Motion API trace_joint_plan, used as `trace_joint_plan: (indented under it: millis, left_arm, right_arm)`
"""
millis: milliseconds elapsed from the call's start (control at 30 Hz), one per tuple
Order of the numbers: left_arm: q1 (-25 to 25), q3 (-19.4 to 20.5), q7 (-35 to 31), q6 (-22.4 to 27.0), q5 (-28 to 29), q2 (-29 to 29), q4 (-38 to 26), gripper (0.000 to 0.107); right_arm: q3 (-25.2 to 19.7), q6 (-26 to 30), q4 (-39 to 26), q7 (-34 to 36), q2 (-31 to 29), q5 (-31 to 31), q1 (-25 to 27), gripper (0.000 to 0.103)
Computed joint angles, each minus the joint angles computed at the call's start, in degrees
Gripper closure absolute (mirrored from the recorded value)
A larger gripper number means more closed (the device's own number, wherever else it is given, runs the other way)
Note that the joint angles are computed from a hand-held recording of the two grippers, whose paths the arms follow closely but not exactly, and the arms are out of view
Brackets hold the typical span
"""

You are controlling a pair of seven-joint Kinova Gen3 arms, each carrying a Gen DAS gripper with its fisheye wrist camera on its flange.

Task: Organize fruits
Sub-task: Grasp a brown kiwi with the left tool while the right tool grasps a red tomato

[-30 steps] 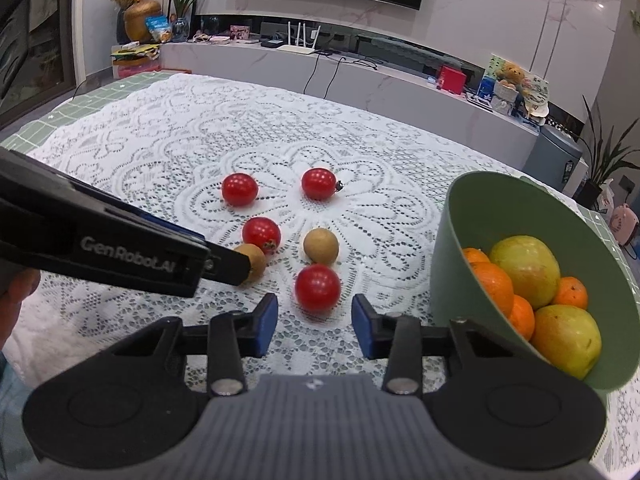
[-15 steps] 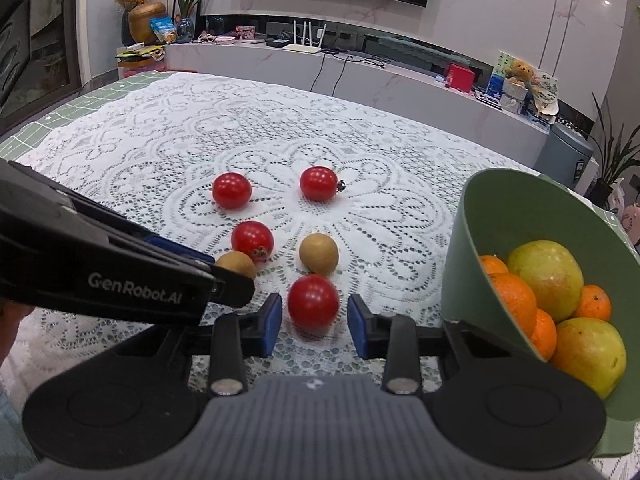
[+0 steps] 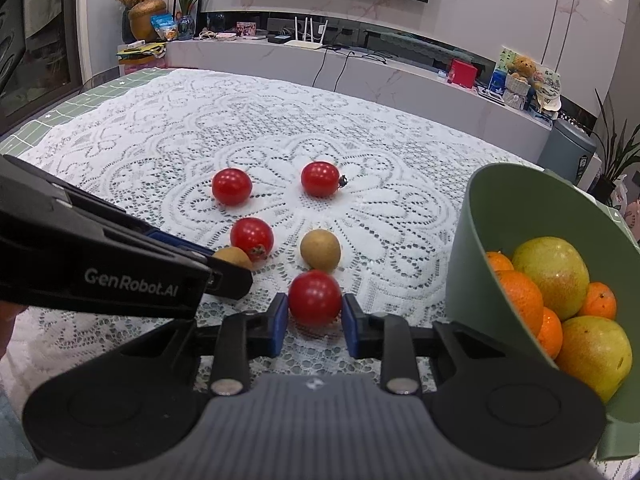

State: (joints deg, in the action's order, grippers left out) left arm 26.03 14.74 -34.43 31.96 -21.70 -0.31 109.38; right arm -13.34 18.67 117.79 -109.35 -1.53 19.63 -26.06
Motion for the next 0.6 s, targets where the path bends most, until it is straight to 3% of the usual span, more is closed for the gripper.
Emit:
trace_joint_plan:
  millis: [600]
  left_arm:
    - [0.8,5.4,6.5,5.1,-8.2,-3.7,-3.7,0.080]
  right_arm:
    - [0.7,1.4,1.4,12.9,-10.0,-12.3,2.4,0.078]
